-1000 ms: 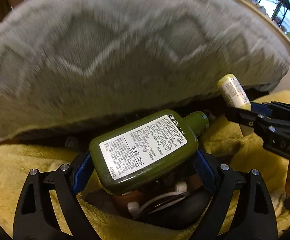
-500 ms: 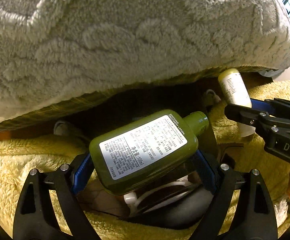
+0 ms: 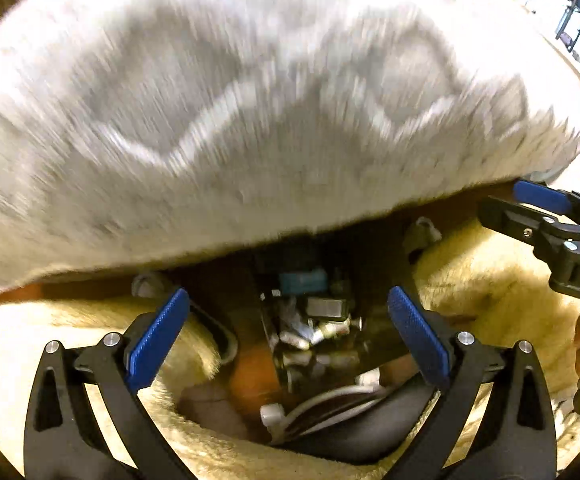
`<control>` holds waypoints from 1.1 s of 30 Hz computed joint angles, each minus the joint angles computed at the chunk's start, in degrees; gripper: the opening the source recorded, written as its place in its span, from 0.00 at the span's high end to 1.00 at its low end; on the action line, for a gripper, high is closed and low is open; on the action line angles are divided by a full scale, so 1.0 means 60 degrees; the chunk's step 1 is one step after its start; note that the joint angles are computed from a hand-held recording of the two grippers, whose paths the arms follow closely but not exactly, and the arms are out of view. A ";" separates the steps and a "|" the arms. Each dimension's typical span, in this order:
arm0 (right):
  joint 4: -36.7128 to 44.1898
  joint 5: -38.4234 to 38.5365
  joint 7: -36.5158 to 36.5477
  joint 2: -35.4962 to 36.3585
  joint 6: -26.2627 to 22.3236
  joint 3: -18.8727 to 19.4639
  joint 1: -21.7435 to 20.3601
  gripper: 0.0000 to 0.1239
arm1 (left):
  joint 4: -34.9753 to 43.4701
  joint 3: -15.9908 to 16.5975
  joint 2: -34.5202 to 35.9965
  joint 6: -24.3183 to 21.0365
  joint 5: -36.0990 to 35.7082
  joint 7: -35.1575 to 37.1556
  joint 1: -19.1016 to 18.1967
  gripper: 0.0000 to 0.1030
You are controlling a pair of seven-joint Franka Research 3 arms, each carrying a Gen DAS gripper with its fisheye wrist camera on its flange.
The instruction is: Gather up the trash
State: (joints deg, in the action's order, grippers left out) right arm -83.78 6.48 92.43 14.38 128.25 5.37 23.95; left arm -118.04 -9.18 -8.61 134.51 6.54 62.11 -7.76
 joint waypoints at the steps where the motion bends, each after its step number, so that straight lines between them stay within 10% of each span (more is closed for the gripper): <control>1: -0.0030 -0.0146 0.0070 -0.0135 0.0230 -0.0051 0.0020 0.21 | 0.0061 -0.0046 -0.0074 0.0048 0.0194 -0.0147 0.0020 0.08; 16: 0.0667 -0.3130 0.2294 -0.1212 0.3620 -0.0392 0.0072 0.20 | 0.2037 -0.0824 -0.1081 0.0746 0.5031 -0.3333 0.0900 0.08; 33: 0.1067 -0.5425 0.4379 -0.1430 0.4030 -0.0459 0.0163 0.20 | 0.2788 -0.1107 -0.1330 0.0329 0.6992 -0.4973 0.1073 0.08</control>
State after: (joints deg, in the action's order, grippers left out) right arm -77.38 -26.08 118.70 5.80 152.43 2.62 24.92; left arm -101.31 -15.83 -16.59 136.49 48.49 32.27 -1.32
